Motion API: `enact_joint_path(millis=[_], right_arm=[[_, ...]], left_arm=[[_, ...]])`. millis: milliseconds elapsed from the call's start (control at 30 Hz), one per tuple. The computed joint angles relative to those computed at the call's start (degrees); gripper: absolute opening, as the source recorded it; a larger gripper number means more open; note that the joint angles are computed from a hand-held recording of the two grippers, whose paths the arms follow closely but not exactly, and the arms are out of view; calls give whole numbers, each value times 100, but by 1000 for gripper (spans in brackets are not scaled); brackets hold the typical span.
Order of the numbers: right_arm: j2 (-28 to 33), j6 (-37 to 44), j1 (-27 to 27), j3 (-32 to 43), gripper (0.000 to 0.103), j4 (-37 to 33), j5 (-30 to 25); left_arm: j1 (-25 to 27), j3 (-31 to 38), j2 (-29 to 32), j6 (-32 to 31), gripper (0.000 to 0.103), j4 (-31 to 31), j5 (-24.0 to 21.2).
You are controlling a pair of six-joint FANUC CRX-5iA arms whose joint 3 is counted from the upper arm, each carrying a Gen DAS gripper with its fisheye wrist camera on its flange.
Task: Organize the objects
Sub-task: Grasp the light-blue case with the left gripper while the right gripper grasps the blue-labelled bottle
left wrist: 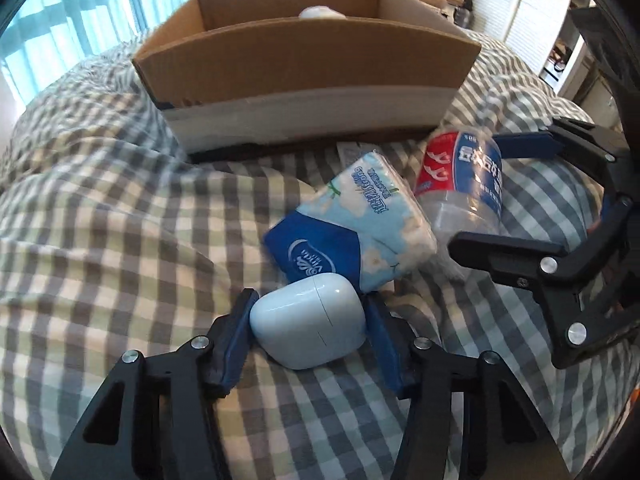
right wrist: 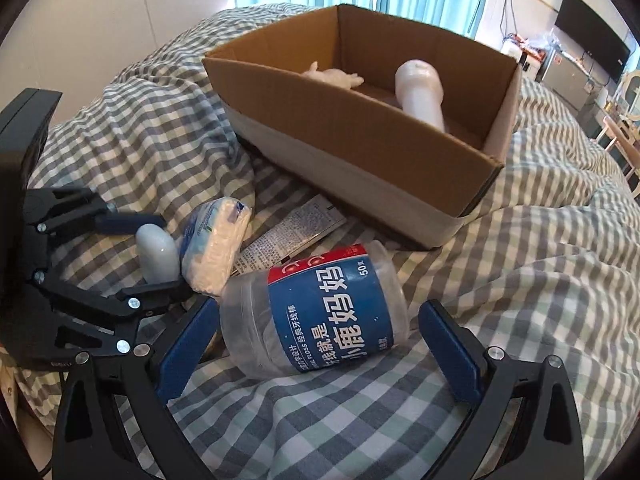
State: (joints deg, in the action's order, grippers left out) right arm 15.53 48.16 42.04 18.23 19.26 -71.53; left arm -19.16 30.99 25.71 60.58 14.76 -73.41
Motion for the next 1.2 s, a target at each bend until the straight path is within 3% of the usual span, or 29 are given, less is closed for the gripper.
enact_joint_path(millis=[567, 900, 1200], right_arm=[[257, 83, 358, 56, 95, 705, -446], [-18, -743, 682, -246, 94, 1520, -429], [-291, -1310, 819, -320, 94, 2191, -471]], left_arm=[[175, -356, -264, -26, 55, 364, 195], [357, -823, -742, -85, 55, 611, 419], [278, -235, -473, 77, 55, 840, 610]])
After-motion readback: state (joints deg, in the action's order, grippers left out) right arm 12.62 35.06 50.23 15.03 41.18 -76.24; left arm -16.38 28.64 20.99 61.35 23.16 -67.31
